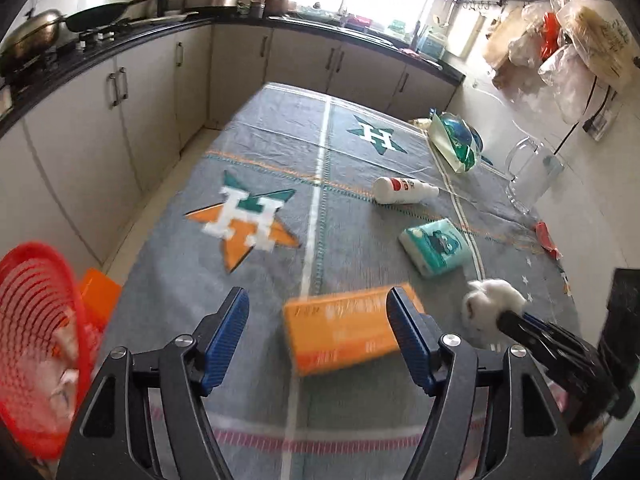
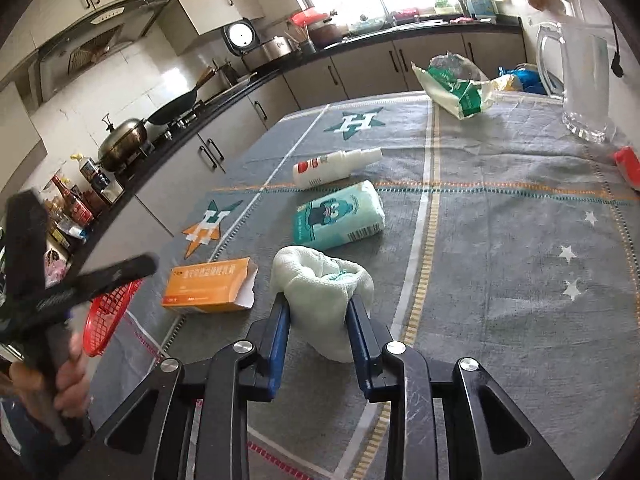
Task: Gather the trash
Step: 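Grasp the white cloth with the right tool while the left reaches the orange box, then close the left tool on the orange box while the right holds the cloth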
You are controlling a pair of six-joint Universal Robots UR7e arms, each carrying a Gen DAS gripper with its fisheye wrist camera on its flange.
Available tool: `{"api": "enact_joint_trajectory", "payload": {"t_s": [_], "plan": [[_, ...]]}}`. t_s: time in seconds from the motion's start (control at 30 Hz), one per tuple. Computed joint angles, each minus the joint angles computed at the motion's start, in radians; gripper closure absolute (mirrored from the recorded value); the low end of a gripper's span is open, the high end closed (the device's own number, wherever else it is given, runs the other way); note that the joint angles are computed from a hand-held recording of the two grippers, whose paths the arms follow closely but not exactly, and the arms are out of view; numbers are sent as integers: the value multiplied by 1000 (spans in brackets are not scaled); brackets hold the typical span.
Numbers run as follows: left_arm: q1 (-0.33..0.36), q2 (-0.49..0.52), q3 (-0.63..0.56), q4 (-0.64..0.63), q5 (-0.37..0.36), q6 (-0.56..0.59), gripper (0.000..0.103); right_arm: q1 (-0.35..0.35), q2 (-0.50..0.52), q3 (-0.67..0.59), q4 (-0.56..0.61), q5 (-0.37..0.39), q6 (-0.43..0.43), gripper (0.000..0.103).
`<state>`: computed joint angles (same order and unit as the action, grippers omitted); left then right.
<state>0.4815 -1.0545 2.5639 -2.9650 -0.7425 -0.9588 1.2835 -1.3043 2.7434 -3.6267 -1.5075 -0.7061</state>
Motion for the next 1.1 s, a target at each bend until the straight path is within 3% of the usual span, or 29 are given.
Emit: {"api": "enact_joint_trajectory", "payload": {"t_s": [0.13, 0.23, 0.37, 0.47, 0.57, 0.67, 0.8, 1.1], "plan": [[83, 77, -48, -90, -65, 121, 33, -29, -28, 2, 19, 43, 10, 72], [90, 112, -52, -130, -101, 185, 33, -45, -49, -2, 50, 58, 23, 72], [8, 141, -28, -90, -113, 190, 33, -61, -74, -13, 93, 83, 42, 72], [-89, 175, 4, -109, -176, 194, 33, -68, -82, -14, 103, 88, 53, 72], [-175, 208, 7, -45, -139, 138, 33, -67, -81, -14, 102, 86, 55, 72], [-203, 231, -12, 25, -89, 86, 30, -69, -81, -14, 101, 89, 55, 72], [-172, 241, -45, 89, -47, 42, 29, -75, -82, -18, 100, 90, 60, 72], [-134, 318, -83, -7, -42, 78, 29, -75, -87, -16, 107, 92, 61, 72]]}}
